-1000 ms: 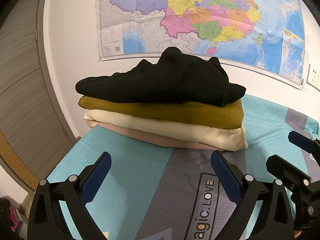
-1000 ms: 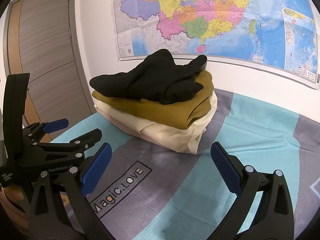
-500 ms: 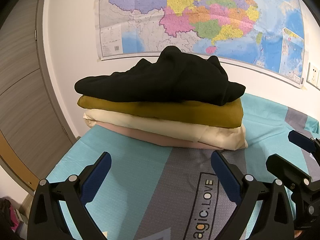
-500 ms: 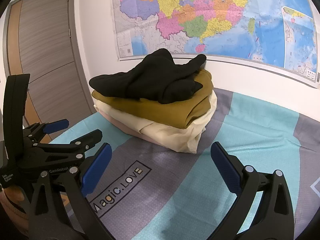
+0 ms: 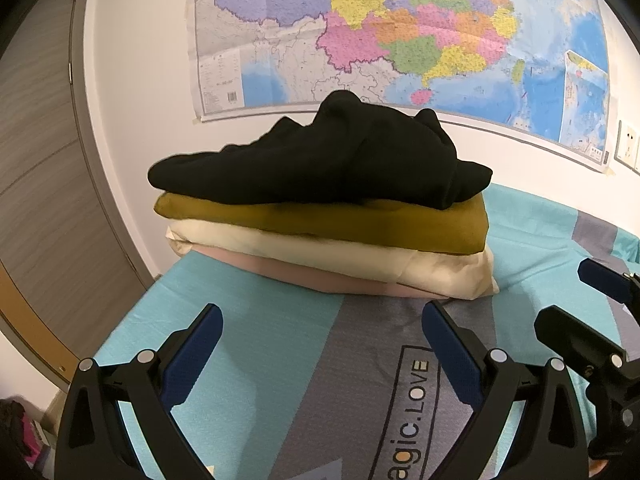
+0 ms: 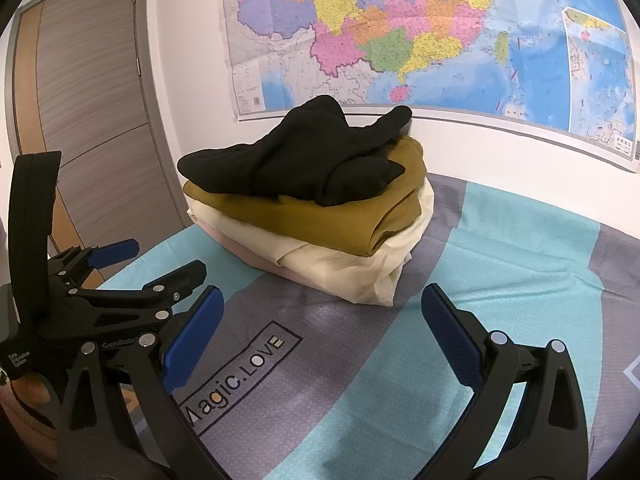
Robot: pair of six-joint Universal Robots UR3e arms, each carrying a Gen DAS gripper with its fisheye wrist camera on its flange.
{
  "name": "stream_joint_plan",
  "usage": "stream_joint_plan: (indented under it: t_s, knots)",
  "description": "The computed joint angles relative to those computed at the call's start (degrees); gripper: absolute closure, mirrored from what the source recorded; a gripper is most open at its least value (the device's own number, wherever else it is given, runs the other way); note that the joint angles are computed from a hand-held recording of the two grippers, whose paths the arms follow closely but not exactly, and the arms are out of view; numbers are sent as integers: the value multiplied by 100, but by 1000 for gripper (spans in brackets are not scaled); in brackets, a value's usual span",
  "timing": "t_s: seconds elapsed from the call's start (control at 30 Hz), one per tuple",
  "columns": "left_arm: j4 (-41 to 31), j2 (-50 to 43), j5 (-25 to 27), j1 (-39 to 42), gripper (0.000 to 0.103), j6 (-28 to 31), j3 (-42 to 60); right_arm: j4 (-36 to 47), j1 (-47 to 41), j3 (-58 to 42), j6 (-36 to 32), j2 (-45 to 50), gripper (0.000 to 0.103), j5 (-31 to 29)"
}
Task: Fold large clothes
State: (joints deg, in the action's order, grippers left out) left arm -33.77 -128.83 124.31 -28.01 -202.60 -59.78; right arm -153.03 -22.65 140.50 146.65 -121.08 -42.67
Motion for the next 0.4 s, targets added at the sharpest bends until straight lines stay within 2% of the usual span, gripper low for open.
stream_joint_plan:
  t_s: [0.07, 0.13, 0.4]
  knots:
    - [49, -85, 144, -45, 7, 63, 76, -22, 20, -14, 20, 43, 6, -15]
    - [4, -74, -40, -3, 7, 81, 86, -25, 7, -12, 27, 54, 6, -12]
    - [-216, -90, -146, 63, 7, -227, 157, -20, -98, 25, 56, 52, 6, -2]
